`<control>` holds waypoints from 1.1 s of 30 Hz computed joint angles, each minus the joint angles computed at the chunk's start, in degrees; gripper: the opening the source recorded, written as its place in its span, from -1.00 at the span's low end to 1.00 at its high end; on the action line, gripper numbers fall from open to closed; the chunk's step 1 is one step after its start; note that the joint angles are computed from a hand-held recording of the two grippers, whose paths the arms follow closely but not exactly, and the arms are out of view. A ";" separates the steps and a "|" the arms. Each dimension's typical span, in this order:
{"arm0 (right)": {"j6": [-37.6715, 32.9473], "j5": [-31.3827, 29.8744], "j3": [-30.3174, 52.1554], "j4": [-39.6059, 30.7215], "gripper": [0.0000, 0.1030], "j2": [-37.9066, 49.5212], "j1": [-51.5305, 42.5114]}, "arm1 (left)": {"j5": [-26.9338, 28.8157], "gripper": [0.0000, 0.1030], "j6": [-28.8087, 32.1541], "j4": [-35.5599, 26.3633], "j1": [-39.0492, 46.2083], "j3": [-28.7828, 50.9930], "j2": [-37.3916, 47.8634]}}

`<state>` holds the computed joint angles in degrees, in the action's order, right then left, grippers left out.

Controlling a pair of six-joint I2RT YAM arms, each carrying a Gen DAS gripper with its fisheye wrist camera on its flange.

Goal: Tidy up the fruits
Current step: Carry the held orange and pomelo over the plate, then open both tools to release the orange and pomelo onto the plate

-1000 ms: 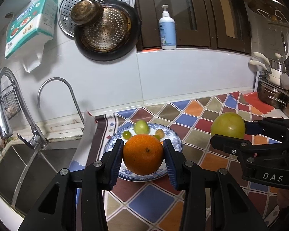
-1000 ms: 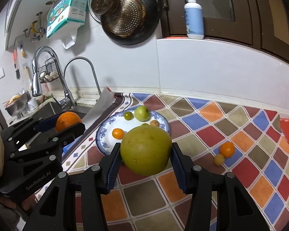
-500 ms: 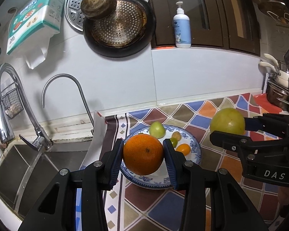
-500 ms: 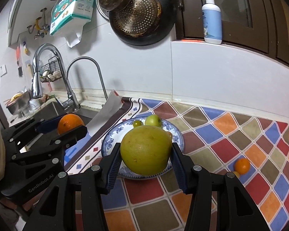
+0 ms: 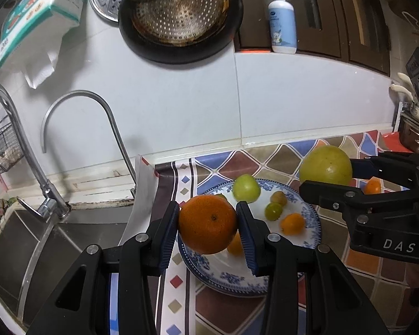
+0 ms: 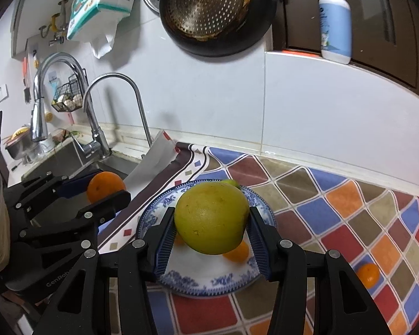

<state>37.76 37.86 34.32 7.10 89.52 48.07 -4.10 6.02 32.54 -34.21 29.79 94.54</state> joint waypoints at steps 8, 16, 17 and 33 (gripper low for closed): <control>-5.52 -7.03 3.45 6.28 -0.02 8.56 -6.78 | 3.43 -0.20 2.47 -1.10 3.31 8.19 10.57; -7.92 -12.42 8.34 8.11 -0.02 16.44 -11.13 | 6.02 -0.20 4.05 -4.08 5.68 15.44 18.69; -8.45 -13.01 9.04 8.22 -0.02 17.46 -11.59 | 6.40 -0.20 4.44 -4.38 5.87 16.26 19.65; -10.27 -18.50 14.38 8.80 -0.01 26.35 -16.19 | 7.72 -0.15 7.19 -8.34 6.00 23.29 27.06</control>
